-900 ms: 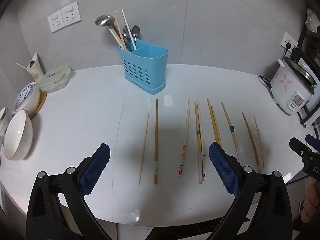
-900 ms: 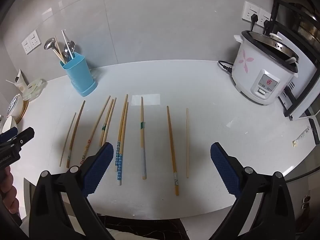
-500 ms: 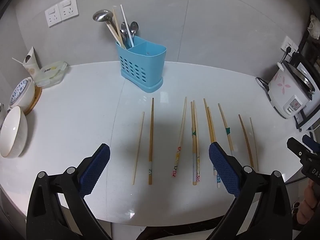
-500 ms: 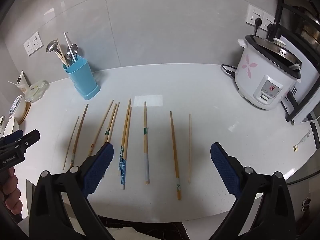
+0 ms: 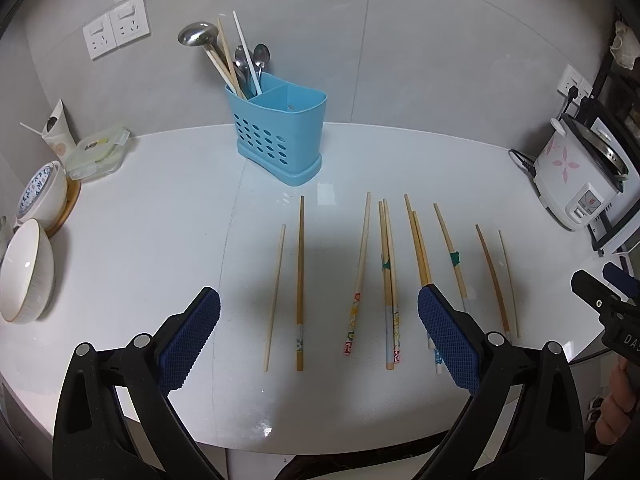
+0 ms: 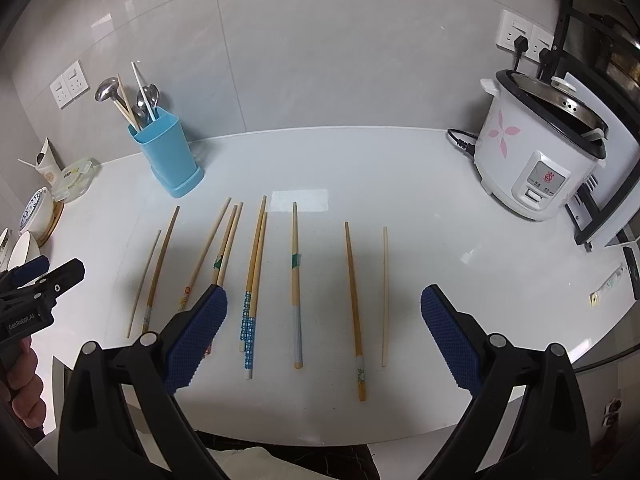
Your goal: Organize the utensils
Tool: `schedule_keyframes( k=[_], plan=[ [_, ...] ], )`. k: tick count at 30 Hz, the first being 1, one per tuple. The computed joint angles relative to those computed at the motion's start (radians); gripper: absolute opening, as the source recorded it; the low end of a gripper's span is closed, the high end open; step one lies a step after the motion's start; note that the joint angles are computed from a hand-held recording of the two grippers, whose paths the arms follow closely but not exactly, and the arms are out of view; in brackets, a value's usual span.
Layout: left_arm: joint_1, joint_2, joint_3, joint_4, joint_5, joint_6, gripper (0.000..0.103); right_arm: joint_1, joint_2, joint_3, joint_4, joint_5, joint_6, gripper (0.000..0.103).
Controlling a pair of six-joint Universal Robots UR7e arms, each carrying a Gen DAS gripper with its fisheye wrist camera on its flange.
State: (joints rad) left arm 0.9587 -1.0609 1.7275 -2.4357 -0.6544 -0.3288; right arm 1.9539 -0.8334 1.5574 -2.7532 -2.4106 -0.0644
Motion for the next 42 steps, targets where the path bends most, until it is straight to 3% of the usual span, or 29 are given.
schedule_keyframes(
  k=[42],
  plan=[
    [0.017, 0.018, -0.008, -0.046, -0.015, 0.065, 0.097, -0.015, 0.017, -0.024, 0.002, -0.007, 0.004, 0.094]
  ],
)
